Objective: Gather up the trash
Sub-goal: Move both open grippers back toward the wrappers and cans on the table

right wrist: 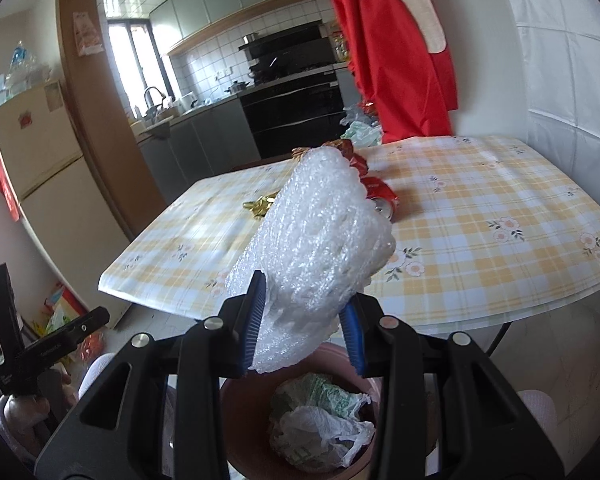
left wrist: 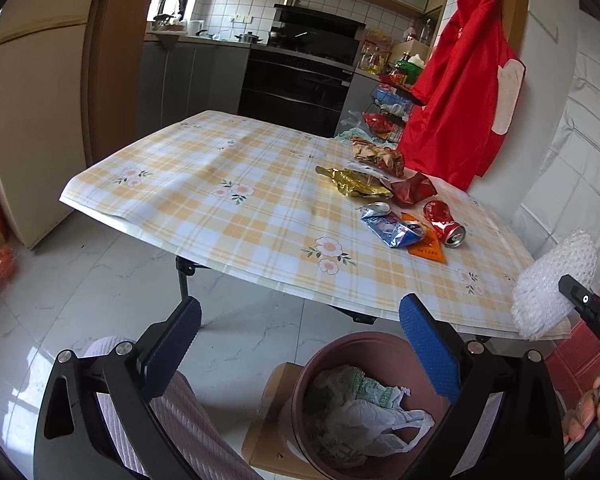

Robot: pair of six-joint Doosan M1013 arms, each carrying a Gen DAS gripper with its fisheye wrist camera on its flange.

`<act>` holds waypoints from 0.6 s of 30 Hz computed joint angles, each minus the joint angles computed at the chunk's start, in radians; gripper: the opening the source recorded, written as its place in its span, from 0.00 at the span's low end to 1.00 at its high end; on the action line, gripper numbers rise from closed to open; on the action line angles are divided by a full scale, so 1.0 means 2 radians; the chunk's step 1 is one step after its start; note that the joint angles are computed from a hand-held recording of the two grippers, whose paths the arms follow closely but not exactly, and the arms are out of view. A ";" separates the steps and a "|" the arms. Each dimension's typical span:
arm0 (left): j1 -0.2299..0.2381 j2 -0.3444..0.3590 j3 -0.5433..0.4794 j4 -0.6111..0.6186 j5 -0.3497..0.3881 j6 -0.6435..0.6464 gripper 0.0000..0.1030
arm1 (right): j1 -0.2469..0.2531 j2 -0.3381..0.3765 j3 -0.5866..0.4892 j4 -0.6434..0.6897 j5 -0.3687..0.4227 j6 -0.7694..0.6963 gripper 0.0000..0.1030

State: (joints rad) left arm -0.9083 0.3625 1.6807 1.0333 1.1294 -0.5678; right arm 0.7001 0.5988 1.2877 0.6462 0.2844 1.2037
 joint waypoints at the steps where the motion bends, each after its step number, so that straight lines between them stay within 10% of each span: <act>1: 0.000 0.000 0.000 -0.001 0.001 -0.001 0.94 | 0.001 0.000 0.000 -0.001 0.003 -0.002 0.37; 18: 0.000 0.002 -0.002 -0.012 -0.005 0.016 0.94 | 0.003 0.002 -0.003 -0.009 0.016 0.004 0.90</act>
State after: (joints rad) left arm -0.9081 0.3669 1.6763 1.0089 1.1199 -0.5361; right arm 0.7071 0.6035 1.2819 0.6284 0.3169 1.2126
